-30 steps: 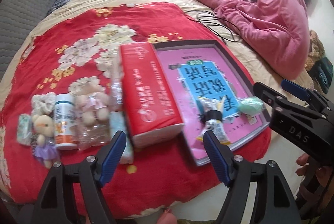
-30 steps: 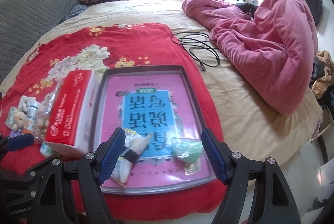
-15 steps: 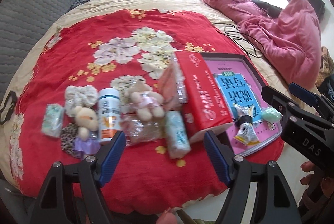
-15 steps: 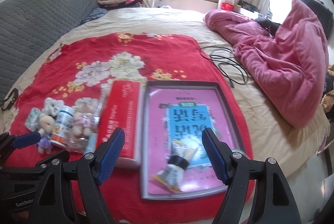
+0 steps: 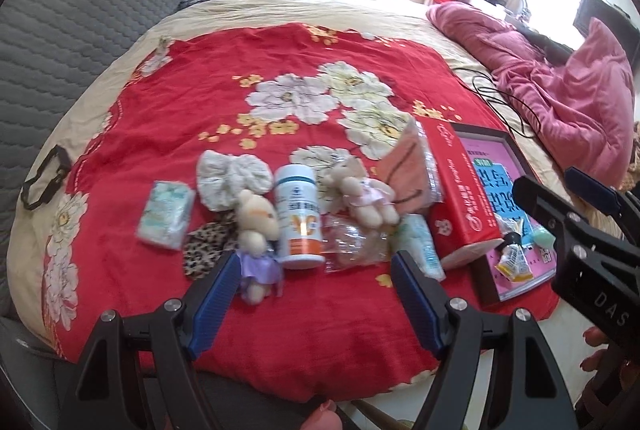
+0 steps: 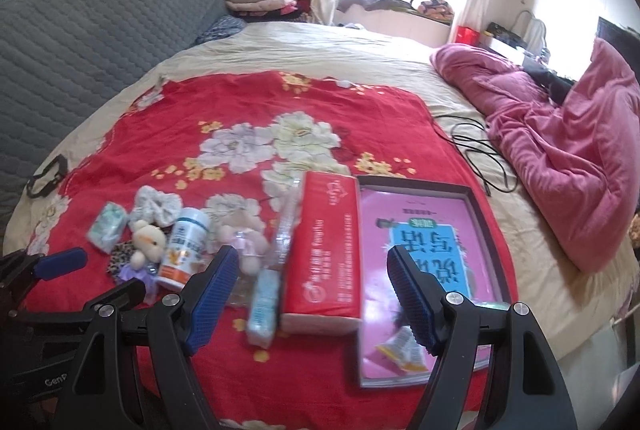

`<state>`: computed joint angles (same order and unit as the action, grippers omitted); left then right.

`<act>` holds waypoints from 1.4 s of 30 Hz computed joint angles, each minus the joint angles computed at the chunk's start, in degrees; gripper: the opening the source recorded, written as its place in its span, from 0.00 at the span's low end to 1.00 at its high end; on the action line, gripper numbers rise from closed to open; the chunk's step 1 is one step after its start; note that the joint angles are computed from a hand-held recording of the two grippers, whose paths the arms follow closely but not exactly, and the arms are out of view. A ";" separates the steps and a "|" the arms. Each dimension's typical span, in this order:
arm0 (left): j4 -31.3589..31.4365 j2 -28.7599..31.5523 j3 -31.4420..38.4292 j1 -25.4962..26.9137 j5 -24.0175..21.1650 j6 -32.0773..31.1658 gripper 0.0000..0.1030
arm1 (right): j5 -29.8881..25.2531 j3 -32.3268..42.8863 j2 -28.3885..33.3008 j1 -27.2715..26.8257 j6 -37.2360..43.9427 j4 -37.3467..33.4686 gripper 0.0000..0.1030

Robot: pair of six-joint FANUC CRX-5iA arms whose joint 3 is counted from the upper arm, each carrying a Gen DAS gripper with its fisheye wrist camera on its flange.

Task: Organize soft objects
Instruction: 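Move both open tools back over the pile of items, then grasp the teddy bear with the right tool while the left tool grasps the Flower tissue pack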

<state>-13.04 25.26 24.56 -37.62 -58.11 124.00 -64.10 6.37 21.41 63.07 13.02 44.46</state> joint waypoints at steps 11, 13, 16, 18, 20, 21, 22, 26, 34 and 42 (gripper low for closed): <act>0.10 -4.33 -6.27 2.36 2.03 0.87 0.75 | -1.04 6.77 4.83 1.92 3.85 -2.00 0.76; 0.05 -4.91 -7.16 2.65 2.25 0.94 0.75 | -0.95 7.23 5.26 2.08 4.21 -2.19 0.76; 0.15 -5.80 -8.57 3.22 2.72 0.87 0.75 | -1.02 8.67 6.42 2.43 5.04 -2.71 0.76; 0.31 -6.43 -9.66 3.73 3.12 0.92 0.75 | -0.91 9.07 6.83 2.61 5.57 -3.15 0.76; 0.39 -6.89 -10.51 4.16 3.27 1.01 0.75 | -0.95 9.55 7.33 2.82 5.95 -3.55 0.76; 0.43 -7.15 -11.05 4.45 3.42 1.05 0.75 | -0.86 9.66 7.53 2.91 6.17 -3.77 0.76; 0.67 -7.36 -11.56 4.80 3.46 1.00 0.75 | -0.81 9.67 7.67 2.98 6.17 -3.92 0.76; 1.51 -8.62 -14.32 6.07 4.79 0.77 0.75 | -0.22 9.23 7.90 3.18 6.22 -4.98 0.76; 2.85 -10.46 -18.66 8.47 6.41 0.85 0.75 | 0.57 4.74 6.31 3.86 4.37 -6.10 0.76; 4.77 -10.84 -21.10 10.96 7.96 0.59 0.75 | 1.40 1.91 4.88 3.44 1.78 -7.55 0.76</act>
